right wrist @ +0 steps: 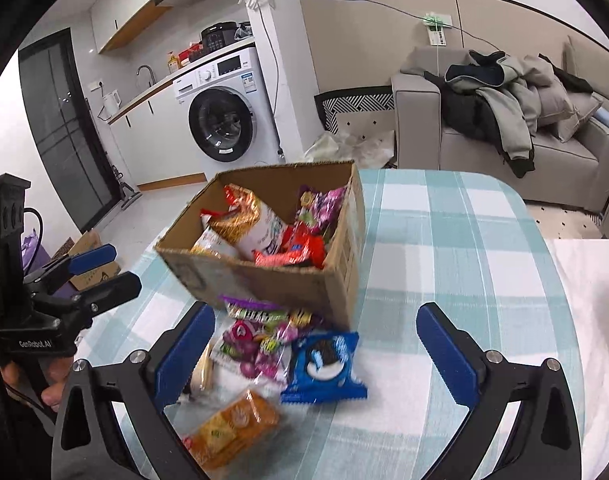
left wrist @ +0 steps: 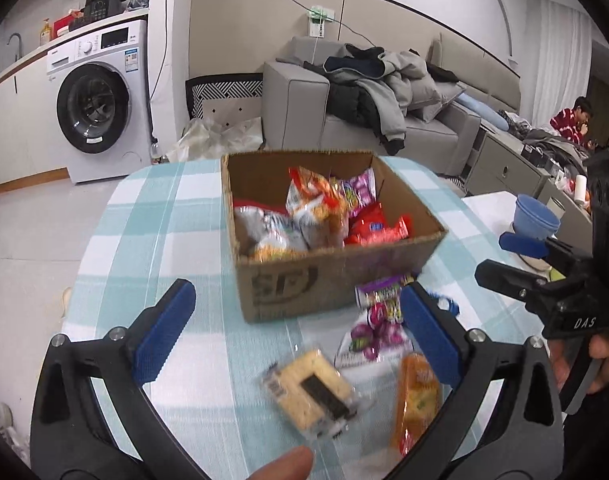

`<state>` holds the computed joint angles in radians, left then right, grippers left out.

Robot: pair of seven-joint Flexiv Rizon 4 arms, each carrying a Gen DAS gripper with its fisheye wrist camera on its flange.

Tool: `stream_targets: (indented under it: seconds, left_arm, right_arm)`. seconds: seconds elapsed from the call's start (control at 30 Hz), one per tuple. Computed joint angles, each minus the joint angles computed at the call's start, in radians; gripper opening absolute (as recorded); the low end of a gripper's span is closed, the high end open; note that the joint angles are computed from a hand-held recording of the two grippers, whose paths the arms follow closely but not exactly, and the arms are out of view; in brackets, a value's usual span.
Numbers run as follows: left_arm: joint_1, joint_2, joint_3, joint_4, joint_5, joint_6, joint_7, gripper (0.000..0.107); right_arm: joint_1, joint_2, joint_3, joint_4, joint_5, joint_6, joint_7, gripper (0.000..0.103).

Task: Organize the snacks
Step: 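Move both tools back toward the remaining snacks on the table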

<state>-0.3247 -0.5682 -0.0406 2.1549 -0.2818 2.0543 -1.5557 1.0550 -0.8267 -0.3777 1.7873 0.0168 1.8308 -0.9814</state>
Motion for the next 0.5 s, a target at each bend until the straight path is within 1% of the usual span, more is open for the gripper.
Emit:
stream_targets:
  seconds: [0.07, 0.13, 0.27, 0.37, 0.5]
  left_arm:
    - [-0.019, 0.007, 0.010, 0.028, -0.006, 0.015, -0.001, 0.102]
    - [-0.051, 0.010, 0.029, 0.053, -0.030, 0.031, 0.003, 0.102]
    - [-0.068, 0.021, 0.026, 0.102, -0.045, 0.051, 0.001, 0.102]
    - [-0.089, 0.025, 0.031, 0.130, -0.067, 0.071, 0.001, 0.102]
    - [-0.091, 0.025, 0.019, 0.158, -0.065, 0.088, -0.005, 0.102]
  right_arm:
    - [0.025, 0.001, -0.014, 0.023, 0.013, 0.015, -0.004, 0.103]
    - [0.036, 0.005, -0.012, 0.039, 0.022, 0.018, -0.008, 0.103]
    - [0.061, 0.014, -0.010, 0.072, 0.037, 0.019, -0.015, 0.103]
    - [0.062, 0.017, 0.007, 0.088, 0.036, 0.005, -0.017, 0.103]
    - [0.054, 0.010, 0.032, 0.097, 0.024, -0.005, -0.007, 0.103]
